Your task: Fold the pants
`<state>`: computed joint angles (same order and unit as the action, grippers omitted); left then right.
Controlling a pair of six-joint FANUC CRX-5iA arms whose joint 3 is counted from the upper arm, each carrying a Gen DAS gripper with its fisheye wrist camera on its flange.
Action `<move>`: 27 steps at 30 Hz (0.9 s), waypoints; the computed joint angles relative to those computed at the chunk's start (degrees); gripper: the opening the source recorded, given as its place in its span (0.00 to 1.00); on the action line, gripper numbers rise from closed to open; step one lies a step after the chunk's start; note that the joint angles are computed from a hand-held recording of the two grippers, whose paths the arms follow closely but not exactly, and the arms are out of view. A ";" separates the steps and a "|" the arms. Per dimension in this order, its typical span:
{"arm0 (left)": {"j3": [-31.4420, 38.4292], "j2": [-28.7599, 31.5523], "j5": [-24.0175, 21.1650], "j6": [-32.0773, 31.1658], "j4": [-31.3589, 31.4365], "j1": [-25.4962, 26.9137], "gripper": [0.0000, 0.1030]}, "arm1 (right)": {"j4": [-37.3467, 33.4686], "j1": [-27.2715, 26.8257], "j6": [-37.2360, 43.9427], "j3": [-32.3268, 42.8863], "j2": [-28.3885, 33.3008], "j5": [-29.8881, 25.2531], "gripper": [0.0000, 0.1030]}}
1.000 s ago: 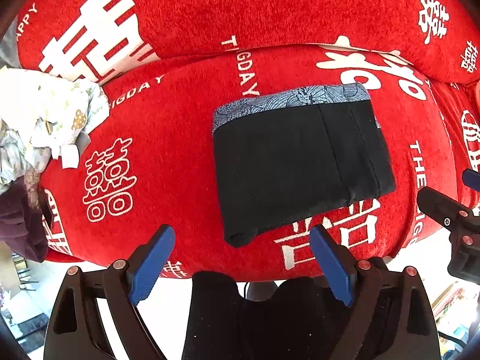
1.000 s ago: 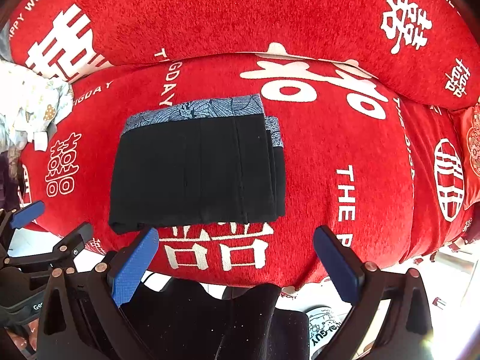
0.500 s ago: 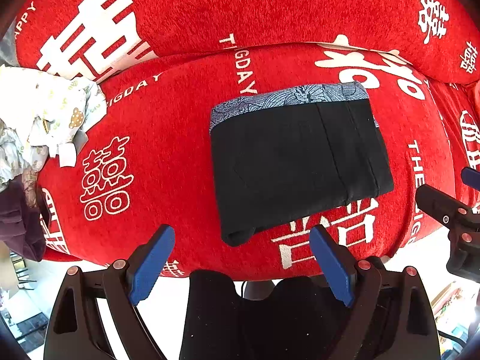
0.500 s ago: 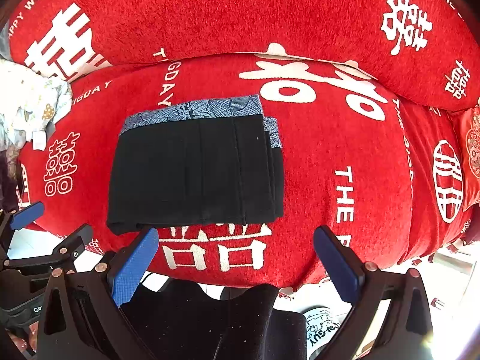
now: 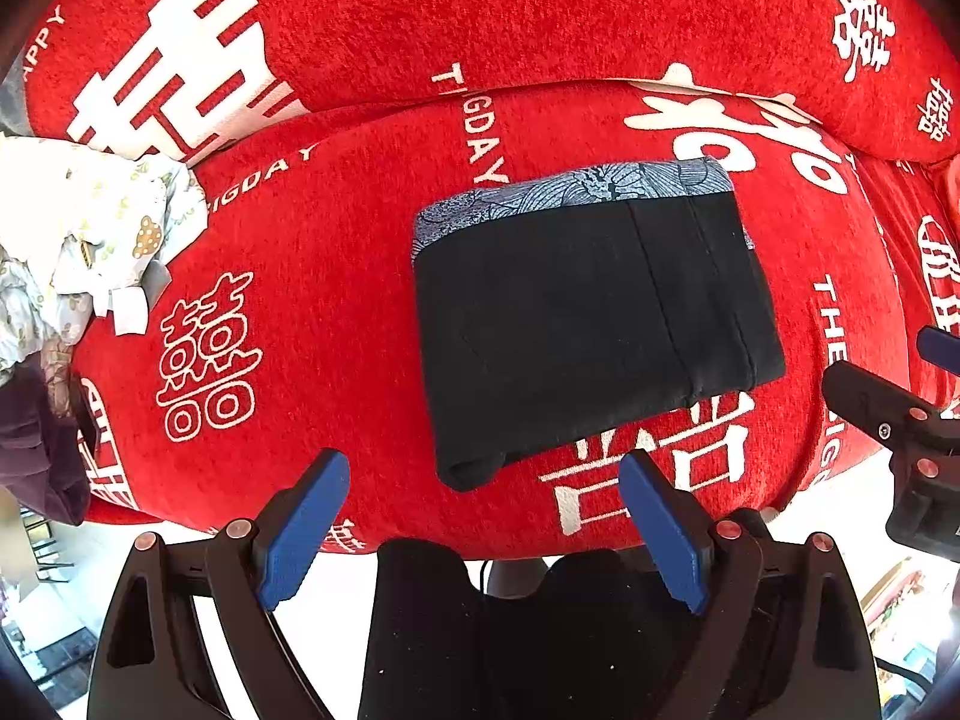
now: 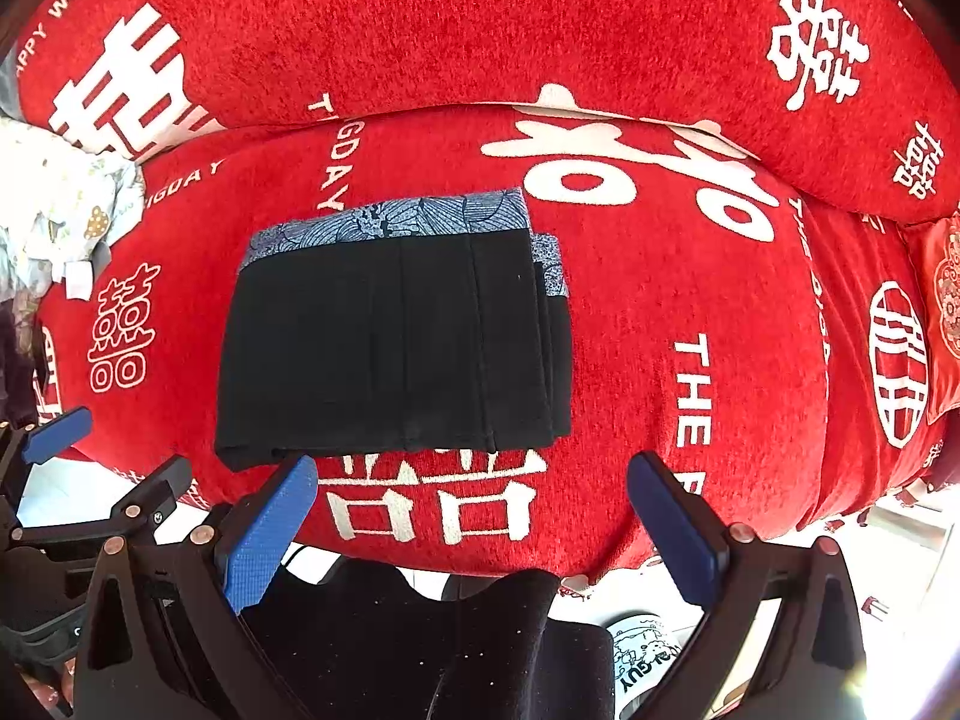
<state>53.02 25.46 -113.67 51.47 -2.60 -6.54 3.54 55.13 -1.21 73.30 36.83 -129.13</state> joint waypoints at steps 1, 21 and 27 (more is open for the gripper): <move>0.17 0.11 -0.06 -0.12 0.03 0.00 0.89 | 0.00 -0.01 -0.04 0.08 0.04 -0.04 1.00; 0.51 0.43 -0.33 -0.27 0.02 -0.10 0.89 | -0.09 -0.14 -0.07 1.12 0.70 -0.49 1.00; -0.19 -0.01 0.38 -0.79 -0.30 -0.27 0.89 | -0.32 -0.23 0.18 -0.28 0.05 0.24 1.00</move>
